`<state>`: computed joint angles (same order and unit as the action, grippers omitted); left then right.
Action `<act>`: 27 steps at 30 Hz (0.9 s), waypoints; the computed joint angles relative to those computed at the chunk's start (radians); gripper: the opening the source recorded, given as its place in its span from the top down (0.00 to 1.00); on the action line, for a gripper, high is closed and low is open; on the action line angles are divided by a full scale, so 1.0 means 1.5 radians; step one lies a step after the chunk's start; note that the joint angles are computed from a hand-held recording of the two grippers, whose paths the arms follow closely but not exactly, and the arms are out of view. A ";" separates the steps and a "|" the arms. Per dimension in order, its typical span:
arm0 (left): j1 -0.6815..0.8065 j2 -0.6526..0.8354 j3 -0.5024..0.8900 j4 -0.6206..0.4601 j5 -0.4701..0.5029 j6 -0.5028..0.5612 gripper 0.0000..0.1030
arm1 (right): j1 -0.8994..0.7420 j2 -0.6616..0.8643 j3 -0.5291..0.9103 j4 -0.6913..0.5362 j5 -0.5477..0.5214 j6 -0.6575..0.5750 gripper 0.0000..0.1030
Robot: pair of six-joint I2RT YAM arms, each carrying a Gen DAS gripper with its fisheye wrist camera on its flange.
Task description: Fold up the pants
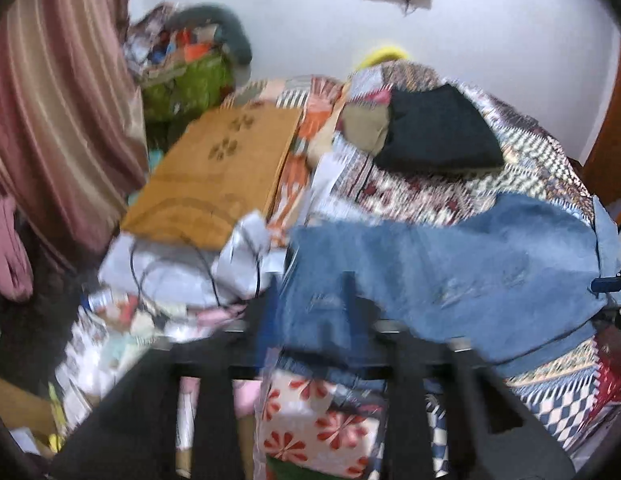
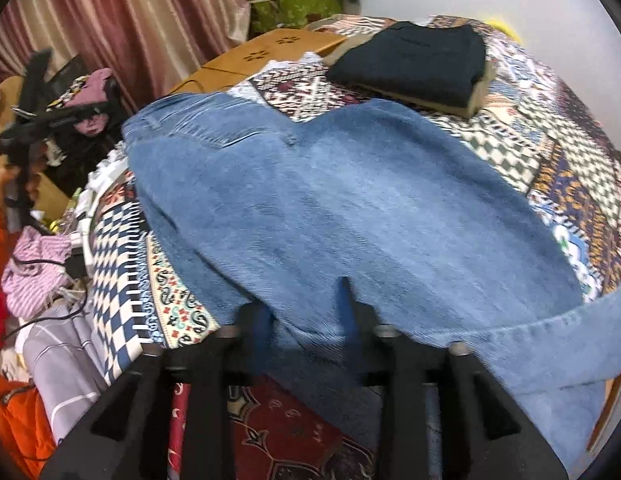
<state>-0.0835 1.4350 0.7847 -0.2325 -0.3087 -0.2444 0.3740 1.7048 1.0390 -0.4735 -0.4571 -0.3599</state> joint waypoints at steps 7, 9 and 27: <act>-0.093 0.089 0.143 -0.024 -0.021 -0.006 0.36 | -0.081 -0.048 -0.014 -0.014 -0.042 -0.008 0.49; -0.113 0.134 0.198 -0.033 -0.007 -0.011 0.35 | -0.113 -0.063 -0.014 -0.016 -0.040 -0.012 0.49; -0.230 0.604 0.818 -0.225 0.070 -0.027 0.19 | -0.424 0.190 0.239 0.029 0.016 0.033 0.49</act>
